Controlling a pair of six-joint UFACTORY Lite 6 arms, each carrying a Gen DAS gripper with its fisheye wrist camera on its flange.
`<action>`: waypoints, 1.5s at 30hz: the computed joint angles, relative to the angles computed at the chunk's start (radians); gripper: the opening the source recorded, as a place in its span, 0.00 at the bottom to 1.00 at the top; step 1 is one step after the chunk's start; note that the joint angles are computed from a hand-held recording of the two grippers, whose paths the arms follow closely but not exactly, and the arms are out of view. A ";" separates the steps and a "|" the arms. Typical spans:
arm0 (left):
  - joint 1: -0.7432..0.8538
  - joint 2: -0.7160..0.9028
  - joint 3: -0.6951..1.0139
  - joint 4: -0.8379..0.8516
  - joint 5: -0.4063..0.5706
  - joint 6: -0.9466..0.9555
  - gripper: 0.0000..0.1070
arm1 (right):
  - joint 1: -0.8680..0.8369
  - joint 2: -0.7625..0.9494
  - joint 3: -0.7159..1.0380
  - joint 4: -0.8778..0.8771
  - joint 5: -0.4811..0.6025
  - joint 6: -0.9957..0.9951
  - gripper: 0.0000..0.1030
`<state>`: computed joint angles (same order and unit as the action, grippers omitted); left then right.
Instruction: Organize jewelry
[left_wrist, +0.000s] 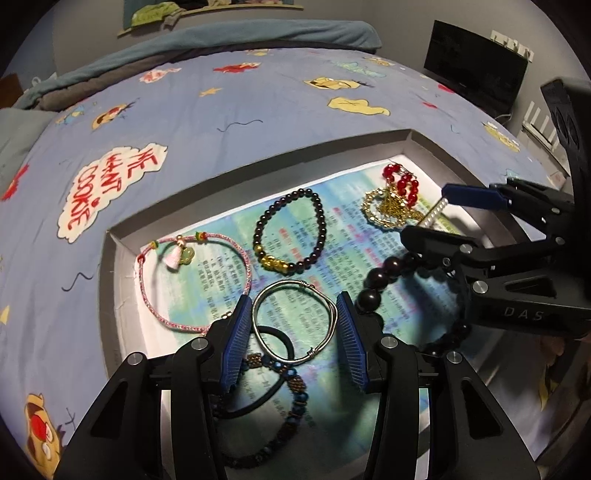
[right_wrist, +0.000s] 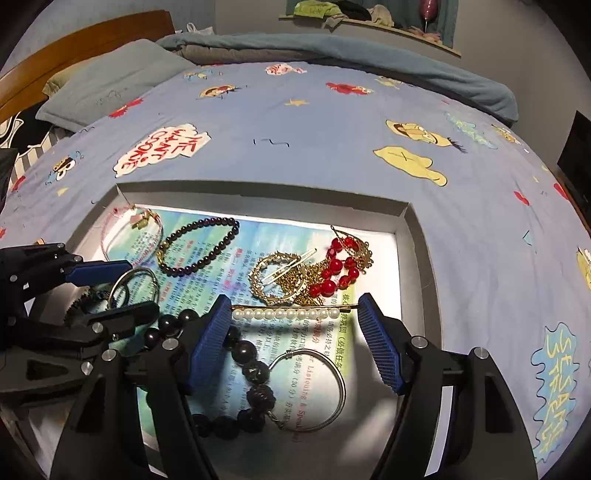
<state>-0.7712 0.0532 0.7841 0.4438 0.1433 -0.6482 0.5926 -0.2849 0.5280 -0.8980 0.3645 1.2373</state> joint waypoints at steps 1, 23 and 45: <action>0.007 0.001 -0.001 -0.019 -0.004 0.021 0.46 | -0.007 0.007 0.000 0.000 -0.009 -0.003 0.68; 0.038 -0.128 -0.067 -0.196 -0.003 0.192 0.52 | 0.017 -0.111 -0.058 0.054 0.009 -0.075 0.76; -0.271 -0.750 -0.318 0.131 0.417 -0.300 0.86 | 0.751 -0.726 -0.174 0.151 0.797 0.214 0.95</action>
